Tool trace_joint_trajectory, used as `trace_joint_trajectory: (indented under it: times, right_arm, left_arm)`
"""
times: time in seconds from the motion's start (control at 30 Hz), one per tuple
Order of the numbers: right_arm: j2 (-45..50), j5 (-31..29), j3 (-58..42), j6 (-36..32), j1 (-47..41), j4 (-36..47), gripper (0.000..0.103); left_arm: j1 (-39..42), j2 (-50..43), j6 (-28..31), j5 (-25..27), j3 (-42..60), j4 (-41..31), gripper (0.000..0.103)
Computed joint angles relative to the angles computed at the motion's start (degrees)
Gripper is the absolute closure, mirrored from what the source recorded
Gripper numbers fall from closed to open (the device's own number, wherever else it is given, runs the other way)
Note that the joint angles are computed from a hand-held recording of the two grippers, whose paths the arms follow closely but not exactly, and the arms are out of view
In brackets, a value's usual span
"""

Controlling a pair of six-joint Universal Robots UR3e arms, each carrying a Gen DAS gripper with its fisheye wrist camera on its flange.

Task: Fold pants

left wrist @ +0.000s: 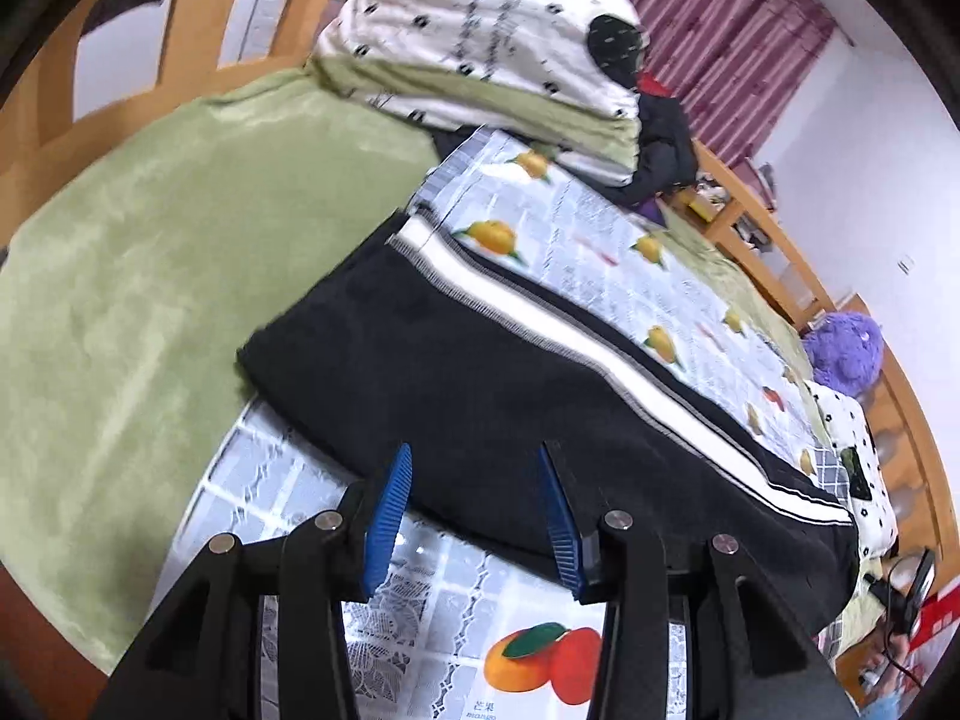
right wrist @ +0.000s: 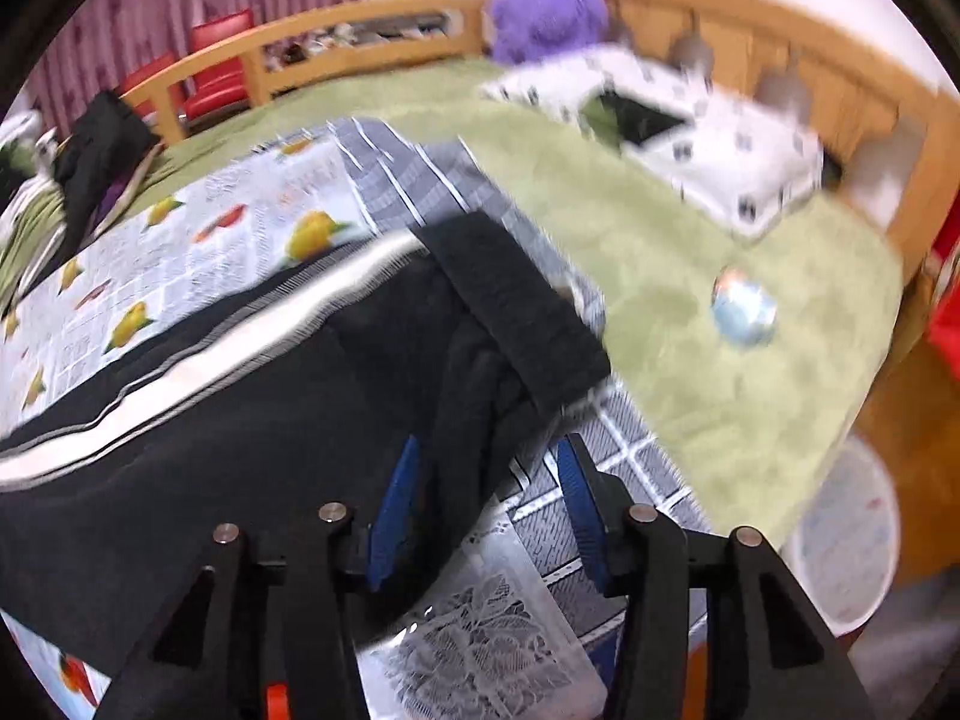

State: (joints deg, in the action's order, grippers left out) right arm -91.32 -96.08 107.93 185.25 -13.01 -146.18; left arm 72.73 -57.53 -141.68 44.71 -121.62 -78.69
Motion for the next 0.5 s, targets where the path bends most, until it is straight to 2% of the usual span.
trace_joint_trajectory:
  times: [0.07,0.1,0.23,0.27,0.33,0.5]
  right_arm:
    - [1.05,0.20,-4.04,0.37,3.65,0.94,0.050]
    - [2.55,1.51,-6.56,0.10,4.33,1.35,0.047]
    - [17.07,3.83,-23.93,1.57,11.91,2.88,0.045]
    - [19.12,3.03,-26.68,2.55,13.95,4.17,0.045]
    - [27.95,4.08,-37.19,2.62,17.98,6.82,0.045]
    - [42.16,2.57,-55.61,1.54,24.89,13.59,0.045]
  left_arm:
    - [-3.75,-3.03,-4.54,2.06,1.83,5.71,0.063]
    - [-7.35,-6.89,-9.02,3.63,3.09,12.64,0.060]
    - [-19.41,-23.39,-22.19,13.34,10.32,32.57,0.060]
    - [-22.38,-28.58,-24.93,16.42,13.98,35.26,0.060]
    - [-25.47,-36.12,-27.53,19.35,19.29,38.71,0.060]
    - [-30.32,-51.43,-32.25,26.30,32.60,43.47,0.060]
